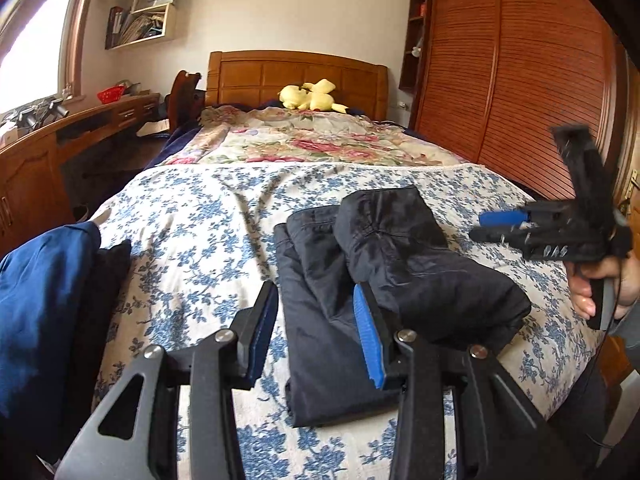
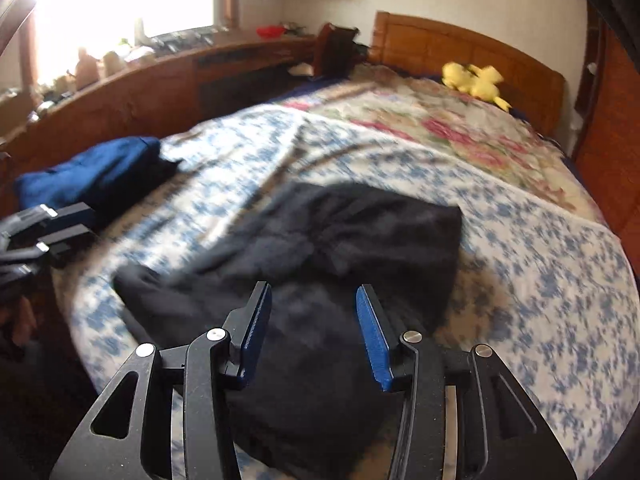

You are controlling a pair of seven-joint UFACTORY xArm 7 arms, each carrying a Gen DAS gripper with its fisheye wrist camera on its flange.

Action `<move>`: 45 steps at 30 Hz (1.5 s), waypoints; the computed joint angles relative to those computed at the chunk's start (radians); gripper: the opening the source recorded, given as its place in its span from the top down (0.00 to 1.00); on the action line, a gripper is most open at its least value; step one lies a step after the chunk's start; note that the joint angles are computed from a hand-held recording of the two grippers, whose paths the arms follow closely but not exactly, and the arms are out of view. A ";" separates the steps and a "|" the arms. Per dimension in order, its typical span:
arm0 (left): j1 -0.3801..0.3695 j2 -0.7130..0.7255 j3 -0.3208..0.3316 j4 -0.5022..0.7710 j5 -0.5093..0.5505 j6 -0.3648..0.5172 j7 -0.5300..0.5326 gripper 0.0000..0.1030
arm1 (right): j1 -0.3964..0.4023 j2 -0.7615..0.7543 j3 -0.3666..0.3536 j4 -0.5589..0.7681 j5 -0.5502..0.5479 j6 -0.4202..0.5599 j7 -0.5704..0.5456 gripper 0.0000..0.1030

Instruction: Fold large clothes

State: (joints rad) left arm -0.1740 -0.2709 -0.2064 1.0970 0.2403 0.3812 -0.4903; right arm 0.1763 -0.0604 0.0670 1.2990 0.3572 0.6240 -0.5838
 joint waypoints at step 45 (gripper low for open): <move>-0.137 0.156 0.034 0.089 -0.178 0.100 0.211 0.64 | -0.010 -0.129 -0.057 -0.258 0.055 -0.065 -0.101 0.56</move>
